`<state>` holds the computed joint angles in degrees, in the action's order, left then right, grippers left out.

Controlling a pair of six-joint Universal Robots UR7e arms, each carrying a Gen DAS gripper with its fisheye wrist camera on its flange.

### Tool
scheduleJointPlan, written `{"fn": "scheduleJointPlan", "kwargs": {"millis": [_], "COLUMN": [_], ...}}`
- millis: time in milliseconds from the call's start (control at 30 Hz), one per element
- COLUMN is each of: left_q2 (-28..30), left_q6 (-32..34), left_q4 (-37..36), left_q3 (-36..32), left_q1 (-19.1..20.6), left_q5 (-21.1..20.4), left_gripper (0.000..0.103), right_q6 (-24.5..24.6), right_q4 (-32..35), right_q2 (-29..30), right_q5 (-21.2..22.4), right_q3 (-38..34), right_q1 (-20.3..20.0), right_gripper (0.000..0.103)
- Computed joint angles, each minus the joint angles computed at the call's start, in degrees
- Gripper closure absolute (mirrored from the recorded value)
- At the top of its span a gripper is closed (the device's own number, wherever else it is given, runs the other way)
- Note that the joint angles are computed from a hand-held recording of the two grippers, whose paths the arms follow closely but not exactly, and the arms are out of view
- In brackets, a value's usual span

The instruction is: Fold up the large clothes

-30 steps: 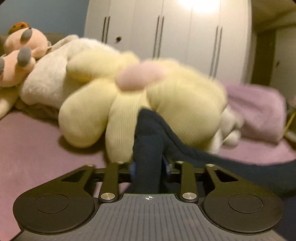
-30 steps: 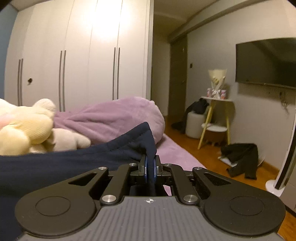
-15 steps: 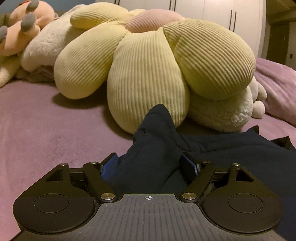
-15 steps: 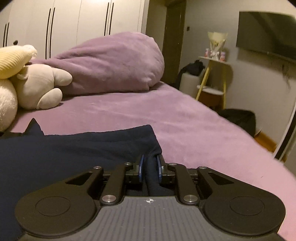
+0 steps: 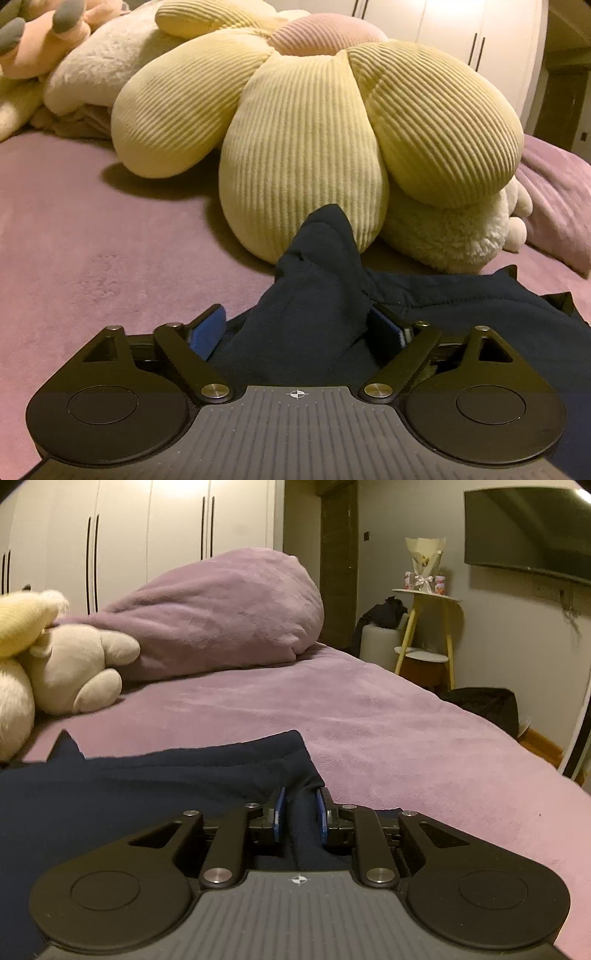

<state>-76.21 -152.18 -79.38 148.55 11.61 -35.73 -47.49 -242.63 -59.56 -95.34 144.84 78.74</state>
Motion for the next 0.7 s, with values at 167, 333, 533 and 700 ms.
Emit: {"fn": "scheduleJointPlan", "kwargs": {"millis": [167, 333, 533, 700], "left_q2": [-0.5, 6.2, 10.8, 14.8], "left_q6": [-2.9, -13.7, -0.7, 9.3], "left_q4": [2.9, 12.2, 3.6, -8.9], "left_q3": [-0.9, -5.1, -8.4, -6.4], "left_q1": [-4.3, -15.6, -10.4, -3.9], "left_q5": [-6.0, -13.3, -0.4, 3.1], "left_gripper": [0.006, 0.006, 0.005, 0.004], "right_q6": [7.9, 10.4, 2.7, -0.3], "right_q4": [5.1, -0.2, 3.4, 4.2], "right_q2": [-7.1, -11.6, -10.6, 0.6], "right_q5": [5.0, 5.4, 9.9, 0.2], "right_q3": [2.4, 7.9, 13.1, 10.0], "right_q1": [-2.7, -0.8, 4.8, 10.8], "right_gripper": [0.041, 0.053, 0.076, 0.087]}}
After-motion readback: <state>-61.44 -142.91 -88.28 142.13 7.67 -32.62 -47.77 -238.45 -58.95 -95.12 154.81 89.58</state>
